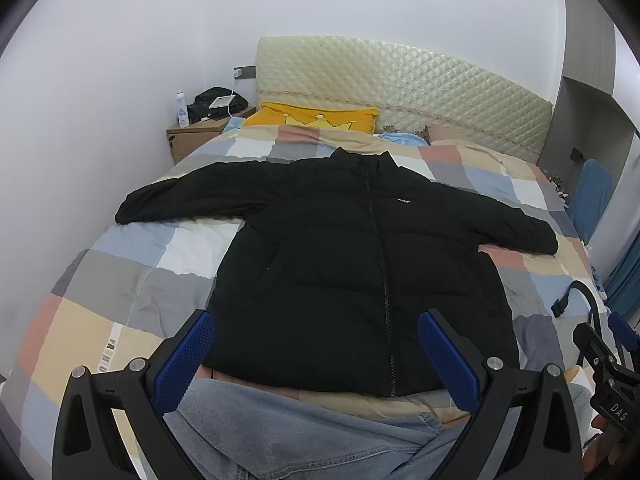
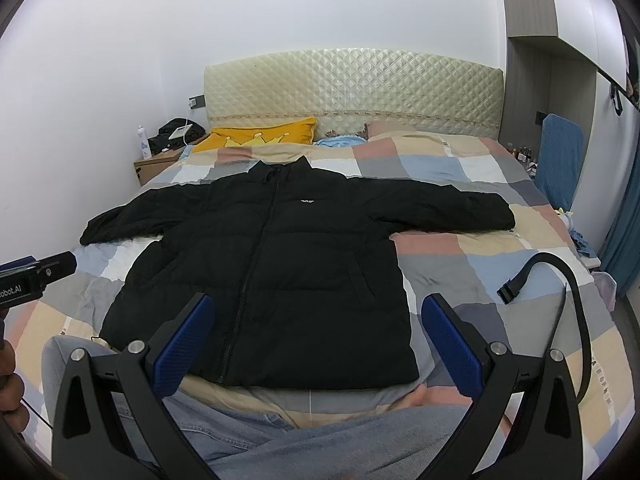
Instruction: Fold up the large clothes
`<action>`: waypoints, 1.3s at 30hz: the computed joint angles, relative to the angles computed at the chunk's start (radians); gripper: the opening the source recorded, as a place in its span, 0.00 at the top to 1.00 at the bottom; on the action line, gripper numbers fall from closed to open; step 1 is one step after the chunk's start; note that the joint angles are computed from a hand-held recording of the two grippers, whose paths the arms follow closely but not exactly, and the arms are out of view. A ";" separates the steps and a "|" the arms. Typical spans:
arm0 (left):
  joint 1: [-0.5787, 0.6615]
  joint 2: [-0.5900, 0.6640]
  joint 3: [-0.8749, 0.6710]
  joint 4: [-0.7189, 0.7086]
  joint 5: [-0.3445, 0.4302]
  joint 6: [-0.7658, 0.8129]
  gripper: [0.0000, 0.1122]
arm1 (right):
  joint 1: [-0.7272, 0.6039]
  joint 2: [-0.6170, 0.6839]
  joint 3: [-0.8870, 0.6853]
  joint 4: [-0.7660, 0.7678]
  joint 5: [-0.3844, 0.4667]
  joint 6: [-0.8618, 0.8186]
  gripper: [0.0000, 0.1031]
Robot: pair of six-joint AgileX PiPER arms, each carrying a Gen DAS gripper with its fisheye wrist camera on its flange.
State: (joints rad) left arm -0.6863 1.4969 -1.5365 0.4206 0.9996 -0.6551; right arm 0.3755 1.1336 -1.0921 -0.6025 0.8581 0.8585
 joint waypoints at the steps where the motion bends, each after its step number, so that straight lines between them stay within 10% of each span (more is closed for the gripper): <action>1: 0.000 0.000 -0.001 -0.001 0.001 0.002 0.08 | -0.001 0.001 -0.001 0.001 -0.002 -0.002 0.00; 28: -0.019 0.016 0.012 -0.019 -0.043 -0.006 0.08 | -0.036 0.011 -0.010 0.043 -0.034 -0.033 0.00; 39: 0.006 0.097 -0.111 -0.124 -0.119 0.108 0.08 | -0.257 0.002 -0.031 0.252 -0.188 -0.273 0.00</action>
State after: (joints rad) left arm -0.6804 1.5935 -1.6478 0.2970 0.8808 -0.5469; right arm 0.1186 1.1352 -1.1232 -0.3503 0.6701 0.5855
